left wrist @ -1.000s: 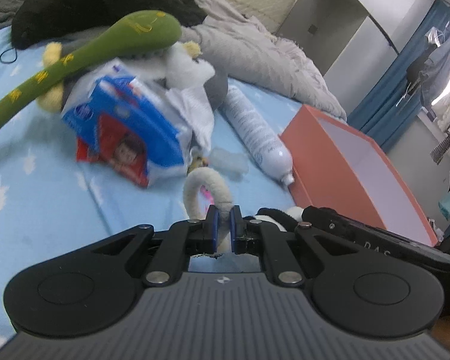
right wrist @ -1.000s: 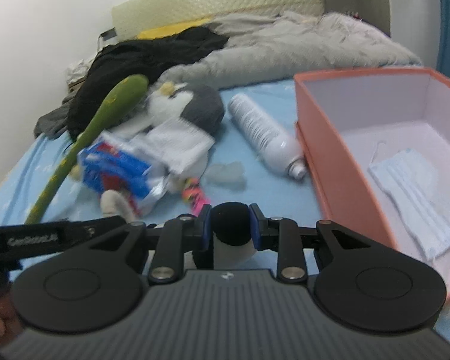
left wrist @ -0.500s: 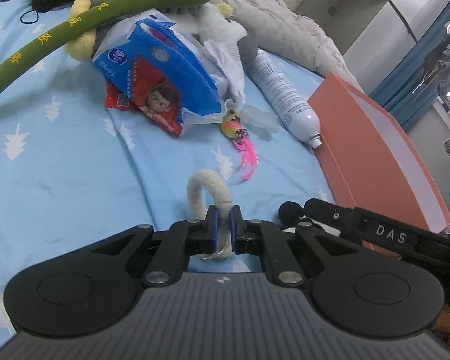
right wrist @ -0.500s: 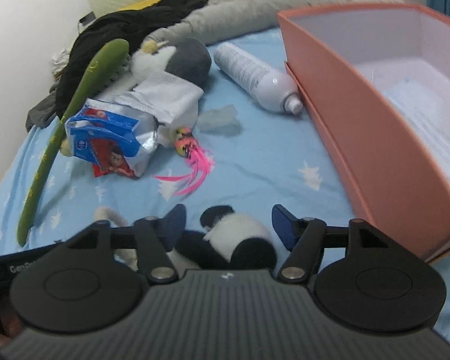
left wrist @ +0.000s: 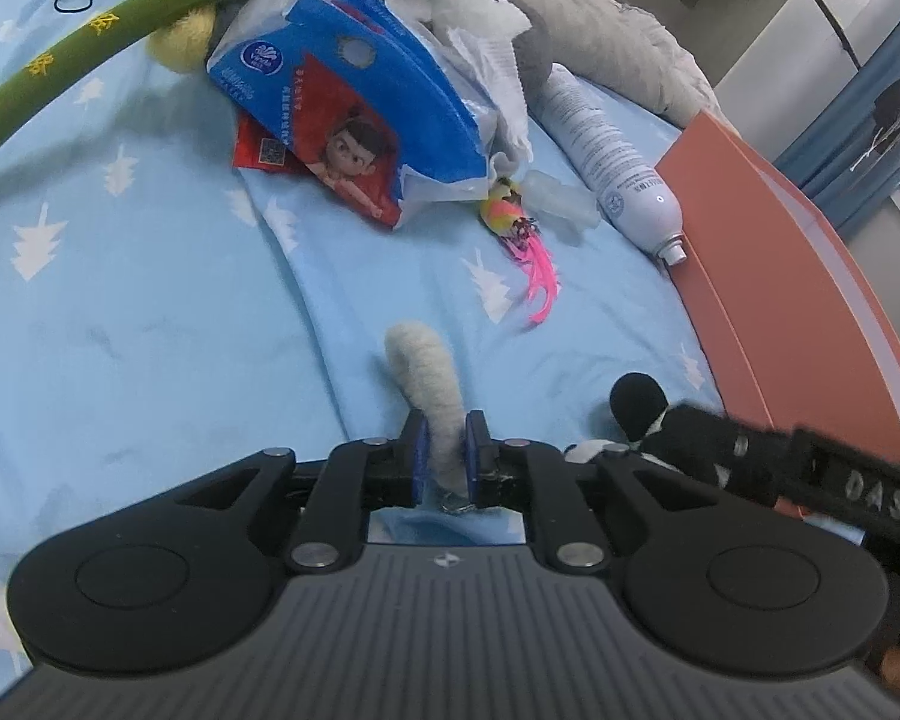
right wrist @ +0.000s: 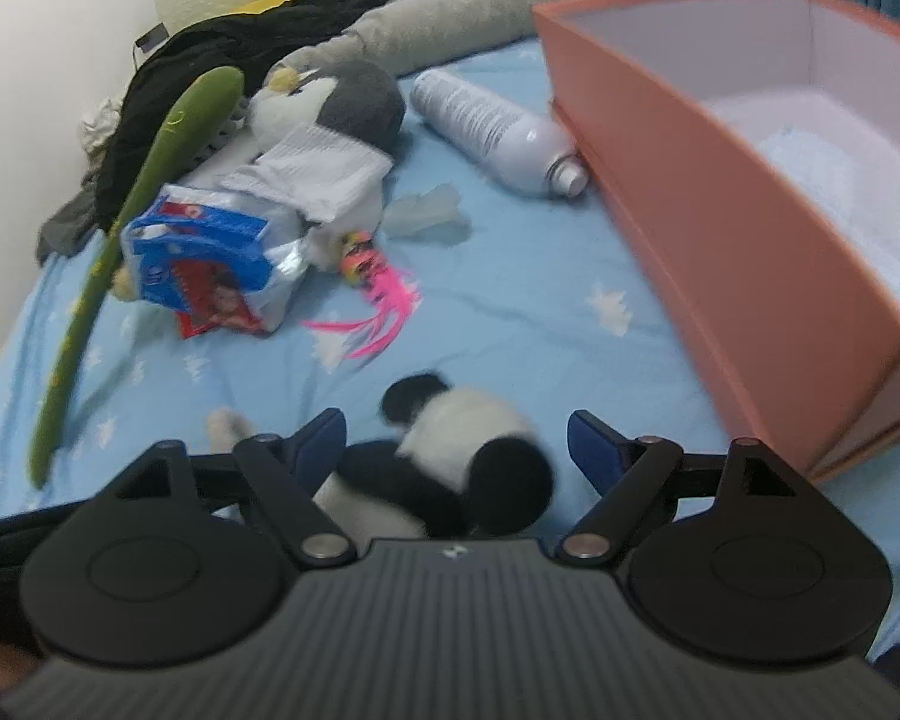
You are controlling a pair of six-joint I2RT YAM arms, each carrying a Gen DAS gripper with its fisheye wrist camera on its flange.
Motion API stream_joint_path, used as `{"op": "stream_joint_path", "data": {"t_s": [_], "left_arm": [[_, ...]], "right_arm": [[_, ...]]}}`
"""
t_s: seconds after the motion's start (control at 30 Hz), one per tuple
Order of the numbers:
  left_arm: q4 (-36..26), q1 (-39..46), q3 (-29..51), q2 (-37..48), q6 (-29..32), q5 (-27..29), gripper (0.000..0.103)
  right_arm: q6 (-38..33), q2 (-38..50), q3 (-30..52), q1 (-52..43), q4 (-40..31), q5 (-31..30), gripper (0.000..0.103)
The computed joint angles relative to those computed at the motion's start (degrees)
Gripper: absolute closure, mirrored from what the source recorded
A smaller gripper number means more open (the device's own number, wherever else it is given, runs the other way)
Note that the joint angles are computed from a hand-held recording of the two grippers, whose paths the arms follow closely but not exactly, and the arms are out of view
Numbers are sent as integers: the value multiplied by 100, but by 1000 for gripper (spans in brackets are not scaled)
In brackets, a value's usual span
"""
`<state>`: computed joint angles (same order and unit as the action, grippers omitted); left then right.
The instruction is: Organize soft objects
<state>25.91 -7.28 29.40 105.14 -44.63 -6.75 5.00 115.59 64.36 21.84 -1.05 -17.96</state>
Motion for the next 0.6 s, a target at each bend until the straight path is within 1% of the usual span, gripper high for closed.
{"op": "stream_joint_path", "data": {"t_s": [0.07,0.17,0.3,0.47,0.5,0.57,0.6], "left_arm": [[21,0,-2,39,-13,-52,84],[34,34,-20,76,-53,-47,84],[101,71,-77,91,-103,-6,84],[127,39,-57,115,-112,-50,85],[142,17,-69,108,-138,-93,86],[160,-1,-75,106,-178,-128,89],[157,-1,-73,103,-189,-134,89]], "right_arm": [[161,51,7,-2,-115,-72,20],[532,98,-44,-60,-52,-250,20],[818,297,180,-157,-286,-600,20],[885,472,446,-198,-615,-1010,20],[863,492,474,-187,-661,-1071,22],[838,507,472,-169,-652,-1166,28],[833,512,473,-164,-646,-1197,29]]}}
